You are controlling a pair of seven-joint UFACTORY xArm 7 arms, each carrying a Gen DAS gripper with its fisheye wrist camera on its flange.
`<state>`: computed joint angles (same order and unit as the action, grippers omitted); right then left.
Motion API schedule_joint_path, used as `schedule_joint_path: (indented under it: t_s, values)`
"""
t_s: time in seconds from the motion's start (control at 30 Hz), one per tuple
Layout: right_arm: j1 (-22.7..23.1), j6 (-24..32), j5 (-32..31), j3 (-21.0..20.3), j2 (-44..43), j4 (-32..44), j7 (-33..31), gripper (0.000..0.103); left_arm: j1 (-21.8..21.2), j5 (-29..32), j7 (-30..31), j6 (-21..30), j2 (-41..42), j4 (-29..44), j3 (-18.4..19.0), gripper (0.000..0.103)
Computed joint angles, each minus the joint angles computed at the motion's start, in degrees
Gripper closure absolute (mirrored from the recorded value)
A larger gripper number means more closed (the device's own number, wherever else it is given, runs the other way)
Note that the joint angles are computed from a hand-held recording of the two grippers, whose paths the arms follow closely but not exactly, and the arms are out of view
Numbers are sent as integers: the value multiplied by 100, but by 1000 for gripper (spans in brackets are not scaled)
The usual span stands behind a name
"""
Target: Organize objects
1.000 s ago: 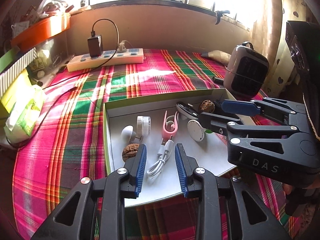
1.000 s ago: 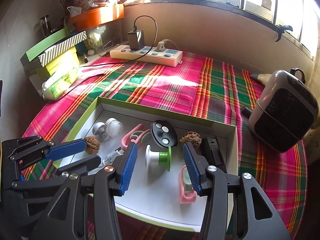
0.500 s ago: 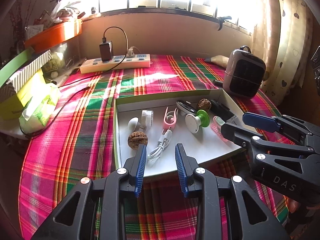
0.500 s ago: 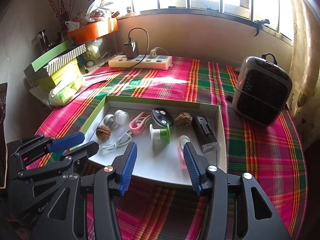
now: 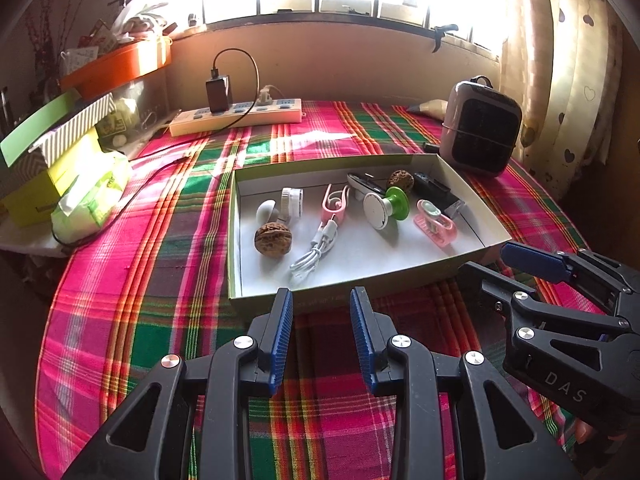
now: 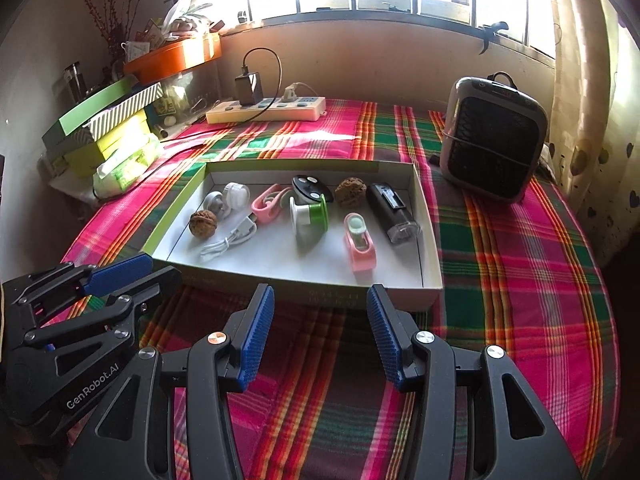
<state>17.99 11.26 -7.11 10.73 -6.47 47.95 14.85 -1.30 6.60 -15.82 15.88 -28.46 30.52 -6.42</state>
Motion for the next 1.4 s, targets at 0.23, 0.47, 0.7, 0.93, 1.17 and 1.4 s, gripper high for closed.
schedule_joint_path:
  t_s: [0.23, 0.47, 0.7, 0.93, 1.17, 1.4]
  values:
    - [-64, 9, -105, 56, -143, -285, 237, 53, 12, 13, -116, 55, -162, -236, -66, 75]
    - [-185, 108, -443, 125, -201, -520, 617, 53, 60, 127, -343, 100, -189, -417, -190, 75]
    - [-282, 204, -704, 143, -270, -650, 930, 53, -48, 85, -392, 168, -81, -413, -139, 75]
    - [-344, 172, -947, 168, -265, -676, 1114, 40, 121, 333, -710, -5, -105, -521, -362, 72]
    - [-374, 253, -1157, 210, -248, -631, 1282, 38, 140, 518, -820, 52, -67, -468, -433, 65]
    - [-352, 257, -1181, 184, -250, -634, 1295, 38, 83, 540, -847, 51, -61, -466, -379, 64]
